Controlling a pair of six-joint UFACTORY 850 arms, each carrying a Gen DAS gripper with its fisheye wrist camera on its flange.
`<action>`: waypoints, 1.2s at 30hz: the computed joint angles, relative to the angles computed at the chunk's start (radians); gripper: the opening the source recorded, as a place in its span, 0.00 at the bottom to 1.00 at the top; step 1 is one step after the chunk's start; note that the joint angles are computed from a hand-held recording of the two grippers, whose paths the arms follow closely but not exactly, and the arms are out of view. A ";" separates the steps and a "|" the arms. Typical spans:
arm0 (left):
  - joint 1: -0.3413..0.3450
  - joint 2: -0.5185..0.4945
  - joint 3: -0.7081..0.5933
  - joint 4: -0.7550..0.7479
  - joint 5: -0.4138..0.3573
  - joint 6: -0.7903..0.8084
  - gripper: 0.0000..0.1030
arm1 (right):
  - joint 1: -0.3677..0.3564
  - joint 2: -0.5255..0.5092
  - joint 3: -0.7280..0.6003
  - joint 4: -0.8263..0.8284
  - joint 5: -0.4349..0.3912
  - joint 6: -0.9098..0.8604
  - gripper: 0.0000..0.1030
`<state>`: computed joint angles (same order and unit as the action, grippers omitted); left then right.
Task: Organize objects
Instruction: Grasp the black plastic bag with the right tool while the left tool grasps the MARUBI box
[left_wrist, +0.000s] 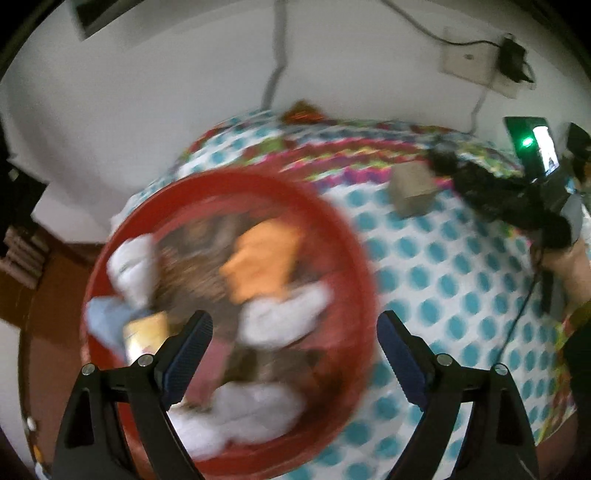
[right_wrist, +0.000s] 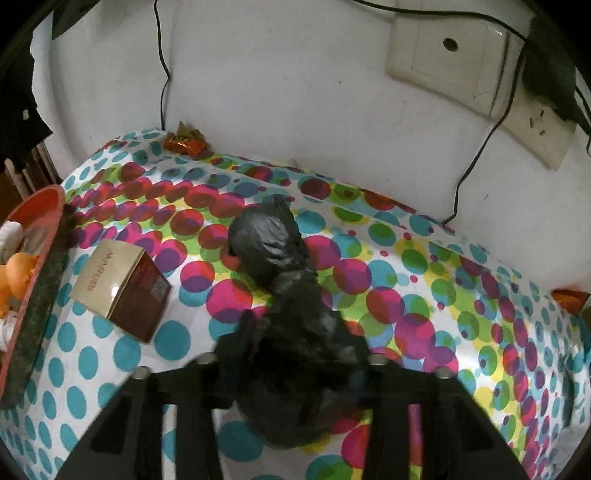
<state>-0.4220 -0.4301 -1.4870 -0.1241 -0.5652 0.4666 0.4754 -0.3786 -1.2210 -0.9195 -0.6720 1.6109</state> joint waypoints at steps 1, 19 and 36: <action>-0.016 -0.010 -0.011 -0.015 -0.008 0.002 0.87 | 0.004 0.008 0.009 0.002 0.000 0.013 0.26; -0.186 -0.257 -0.275 0.109 -0.019 -0.332 0.86 | 0.185 0.182 0.244 -0.075 -0.086 0.279 0.23; -0.157 -0.351 -0.391 -0.015 -0.081 -0.273 0.40 | 0.198 0.186 0.245 -0.082 -0.076 0.307 0.25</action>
<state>-0.5793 -0.7814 -1.8780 -0.1390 -0.6465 0.1934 0.6734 -0.1929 -0.9763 -1.0019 -0.7480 1.9184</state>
